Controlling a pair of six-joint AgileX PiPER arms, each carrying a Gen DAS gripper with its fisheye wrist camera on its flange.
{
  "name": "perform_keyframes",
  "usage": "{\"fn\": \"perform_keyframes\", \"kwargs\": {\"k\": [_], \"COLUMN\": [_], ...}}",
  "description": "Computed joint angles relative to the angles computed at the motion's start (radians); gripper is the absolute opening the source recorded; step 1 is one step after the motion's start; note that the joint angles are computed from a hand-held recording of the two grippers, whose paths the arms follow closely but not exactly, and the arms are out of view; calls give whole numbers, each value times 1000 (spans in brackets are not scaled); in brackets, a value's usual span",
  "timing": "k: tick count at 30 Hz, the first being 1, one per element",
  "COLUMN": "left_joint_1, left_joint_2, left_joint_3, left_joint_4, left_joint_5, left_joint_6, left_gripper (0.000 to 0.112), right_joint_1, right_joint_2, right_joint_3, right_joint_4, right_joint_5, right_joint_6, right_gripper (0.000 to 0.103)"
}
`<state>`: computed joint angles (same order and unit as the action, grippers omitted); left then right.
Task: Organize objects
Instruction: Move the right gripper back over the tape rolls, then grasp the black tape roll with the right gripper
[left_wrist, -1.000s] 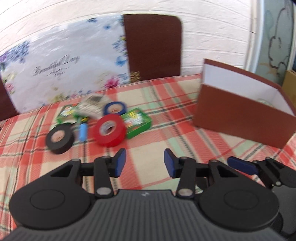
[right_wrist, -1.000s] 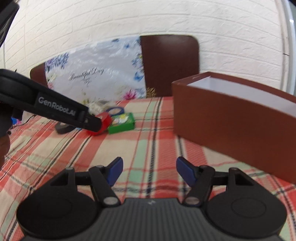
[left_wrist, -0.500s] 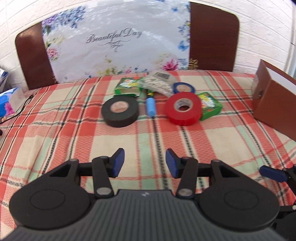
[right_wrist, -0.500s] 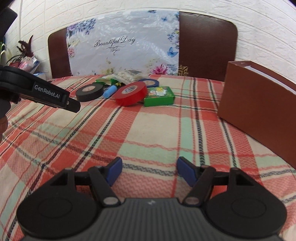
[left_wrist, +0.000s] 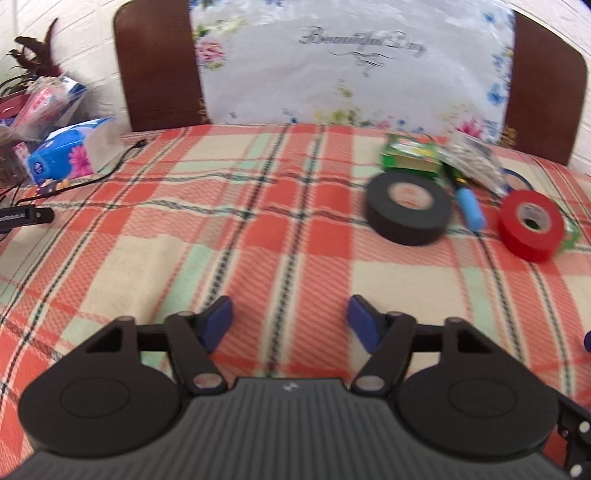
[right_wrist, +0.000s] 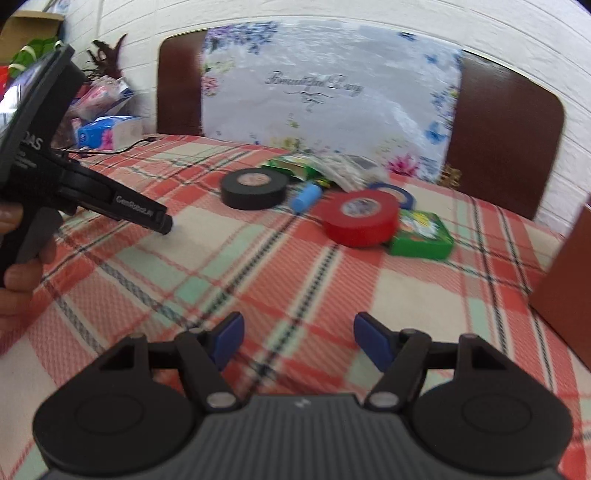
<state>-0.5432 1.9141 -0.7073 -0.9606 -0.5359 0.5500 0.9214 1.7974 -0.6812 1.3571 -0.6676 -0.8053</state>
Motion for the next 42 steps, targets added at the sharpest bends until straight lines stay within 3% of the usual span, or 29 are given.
{"fn": "perform_keyframes", "kwargs": {"k": [4, 10, 16, 18, 20, 23, 25, 28, 34, 38, 42], "left_joint_1": [71, 167, 161, 164, 171, 156, 152, 149, 128, 105, 73], "left_joint_2": [48, 47, 61, 64, 70, 70, 71, 70, 69, 68, 70], "left_joint_3": [45, 115, 114, 117, 117, 114, 110, 108, 93, 74, 48], "left_joint_4": [282, 532, 529, 542, 550, 510, 494, 481, 419, 347, 242], "left_joint_5": [-109, -223, -253, -262, -269, -268, -263, -256, -235, -214, -190], "left_joint_6": [-264, -617, -644, -662, -667, -633, -613, -595, -525, -445, -326], "left_gripper": [85, 77, 76, 76, 76, 75, 76, 76, 76, 76, 78], "right_joint_1": [-63, -149, -217, -245, -291, -332, -316, -299, -233, -181, -121], "right_joint_2": [70, 181, 314, 365, 400, 416, 406, 349, 129, -31, -167], "right_joint_3": [-102, -289, -523, -625, -700, -740, -716, -600, -198, 77, 288], "right_joint_4": [-87, -101, -49, 66, 164, 238, 202, 28, -365, -427, -262], "right_joint_5": [63, 130, 211, 238, 306, 372, 348, 342, 255, 145, 28], "right_joint_6": [-11, -133, -302, -423, -516, -565, -532, -344, 99, 267, 326], "right_gripper": [71, 74, 74, 87, 90, 82, 81, 81, 81, 81, 82]}}
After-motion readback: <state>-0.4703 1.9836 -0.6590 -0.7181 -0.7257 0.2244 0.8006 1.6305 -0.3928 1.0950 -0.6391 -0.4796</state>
